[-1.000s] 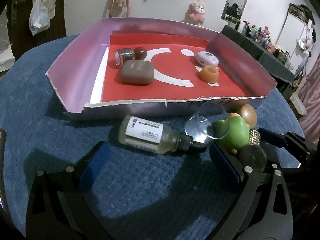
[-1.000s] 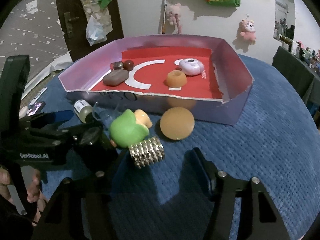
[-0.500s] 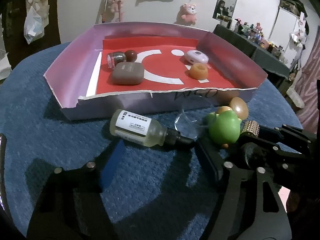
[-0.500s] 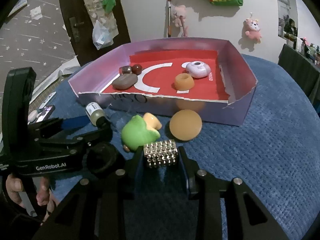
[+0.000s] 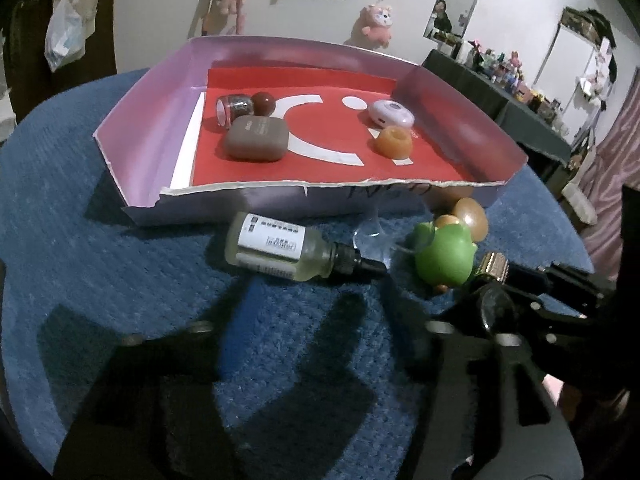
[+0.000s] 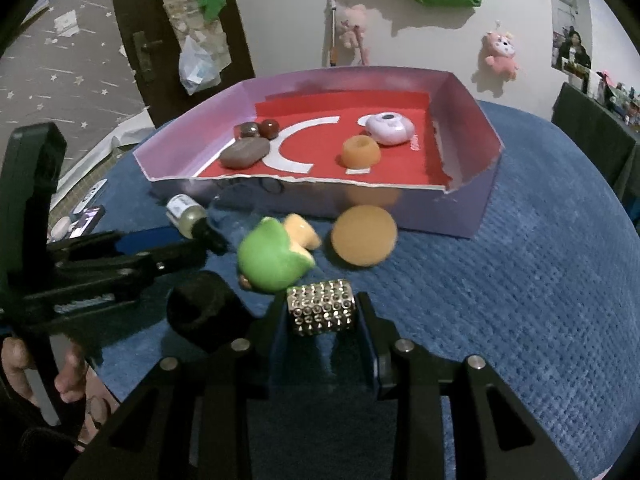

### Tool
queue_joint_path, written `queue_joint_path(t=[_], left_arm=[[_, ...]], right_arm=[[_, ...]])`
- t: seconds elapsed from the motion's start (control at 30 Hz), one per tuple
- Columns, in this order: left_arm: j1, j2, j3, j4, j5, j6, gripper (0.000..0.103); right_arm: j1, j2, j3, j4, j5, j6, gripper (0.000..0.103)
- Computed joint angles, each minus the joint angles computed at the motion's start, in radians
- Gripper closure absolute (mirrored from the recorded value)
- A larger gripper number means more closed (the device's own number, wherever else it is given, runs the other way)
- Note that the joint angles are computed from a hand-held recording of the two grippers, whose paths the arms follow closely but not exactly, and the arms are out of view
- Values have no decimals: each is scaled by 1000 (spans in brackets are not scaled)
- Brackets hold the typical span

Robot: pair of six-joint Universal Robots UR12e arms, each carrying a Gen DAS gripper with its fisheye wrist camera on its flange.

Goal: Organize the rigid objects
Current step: 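Grasp the glass dropper bottle with left gripper while right gripper grasps the studded metal cube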

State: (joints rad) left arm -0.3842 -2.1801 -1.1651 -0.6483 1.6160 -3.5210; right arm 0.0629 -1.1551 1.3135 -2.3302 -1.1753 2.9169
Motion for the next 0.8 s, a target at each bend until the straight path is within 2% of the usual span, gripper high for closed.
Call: queue_joint_path(t=[0.03,0.2,0.47,0.53,0.6,0.67,0.73,0.8], left_arm=[[-1,-1,1,2,7,-5,24],[-10,-21,37,-37,47,21,24],[-13,-47,77,-60,66,22,9],[-12,-48,79,-61,61,24,9],[-12,-48,79,-60,60,23,9],[-12,-50,81,-58,58,24,11],[-13,-48,78,-54,72,23,18],[-13,-42,65,-41,76,16,24]], right_arm=[[-2,0,1,-1,5,1,64],[-1,4,1,-12,17,-11,50],[-3,15,-6,-27,35,-11,49],[-4,15,-5,-31,40,-14,49],[-4,15,-4,-33,40,-15,49],[-5,14,-3,-30,44,-21,56],[-6,12,-1,-26,51,-24,67],[-5,11,-1,-21,47,-28,67]])
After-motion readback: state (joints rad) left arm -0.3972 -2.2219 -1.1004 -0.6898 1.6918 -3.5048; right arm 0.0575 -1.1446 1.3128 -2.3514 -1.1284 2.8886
